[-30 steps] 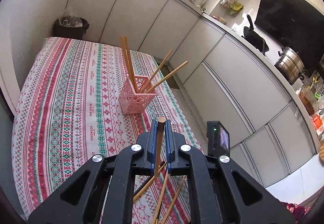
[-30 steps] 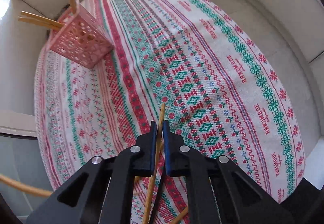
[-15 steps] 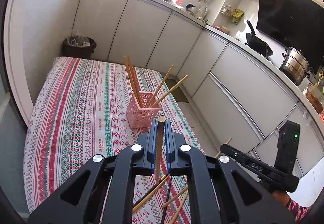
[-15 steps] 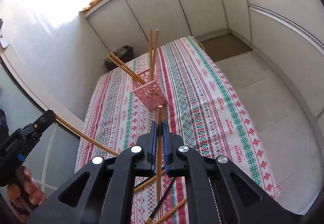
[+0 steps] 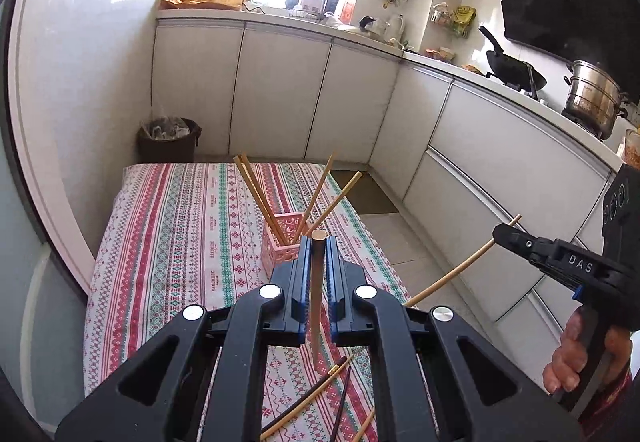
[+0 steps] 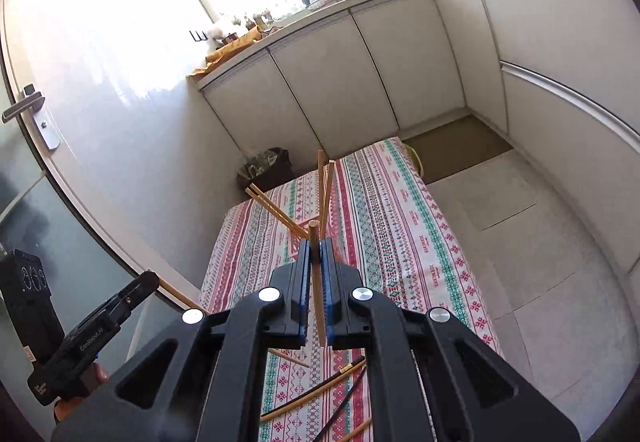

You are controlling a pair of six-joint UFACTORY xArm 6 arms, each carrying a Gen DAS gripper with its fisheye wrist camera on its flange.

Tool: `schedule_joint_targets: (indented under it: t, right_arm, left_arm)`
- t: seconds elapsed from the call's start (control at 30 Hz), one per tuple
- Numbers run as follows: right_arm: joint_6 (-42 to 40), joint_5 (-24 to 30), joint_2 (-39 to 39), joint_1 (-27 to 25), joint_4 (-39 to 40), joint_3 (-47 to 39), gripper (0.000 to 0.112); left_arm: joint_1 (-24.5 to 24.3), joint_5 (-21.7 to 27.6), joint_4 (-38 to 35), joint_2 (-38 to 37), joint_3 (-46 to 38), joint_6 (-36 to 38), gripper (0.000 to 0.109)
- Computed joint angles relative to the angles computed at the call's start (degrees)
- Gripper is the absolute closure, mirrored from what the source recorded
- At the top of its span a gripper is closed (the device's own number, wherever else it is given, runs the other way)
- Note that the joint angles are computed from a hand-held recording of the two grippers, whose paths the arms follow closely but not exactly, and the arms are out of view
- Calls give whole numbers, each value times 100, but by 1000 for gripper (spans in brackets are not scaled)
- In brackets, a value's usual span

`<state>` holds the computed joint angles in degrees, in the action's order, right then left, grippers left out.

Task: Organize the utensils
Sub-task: 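Carry both chopsticks over the pink basket and lower them in, then open both grippers to release the chopsticks into the basket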

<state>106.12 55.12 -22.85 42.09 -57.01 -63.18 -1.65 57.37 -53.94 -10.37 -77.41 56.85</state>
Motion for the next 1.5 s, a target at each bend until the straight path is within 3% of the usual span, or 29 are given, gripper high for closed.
schedule_joint_targets:
  t: [0.27, 0.57, 0.73, 0.87, 1.07, 1.23, 1.43, 1.5]
  right_arm:
    - [-342, -130, -254, -406, -131, -112, 107]
    - [-837, -868, -89, -1359, -166, -447, 106]
    - [-927, -1489, 202, -1891, -100, -509, 106]
    - [-960, -1889, 572, -2160, 62, -629, 106]
    - [-999, -2014, 1137, -2233, -2, -1018, 106]
    - [-1241, -1993, 1790, -2216, 56, -1634, 106]
    - [-1564, -1904, 2662, -2147, -75, -2434, 106]
    - [-1749, -1821, 2899, -2150, 213, -2574, 98]
  left_arm:
    - [-595, -648, 417, 493, -882, -573, 102]
    - [-1250, -1428, 977, 1667, -2419, -1223, 102]
    - [-1439, -1605, 1324, 2459, -3192, -1537, 102]
    - [-1481, -1425, 1974, 2866, -3334, -1975, 96]
    - [-1057, -1849, 590, 2172, -2148, -1473, 66]
    - [-605, -1805, -193, 1768, -1663, -1283, 64]
    - [-279, -1535, -238, 1888, -1875, -1550, 64]
    - [-239, -1464, -174, 1950, -1947, -1647, 64]
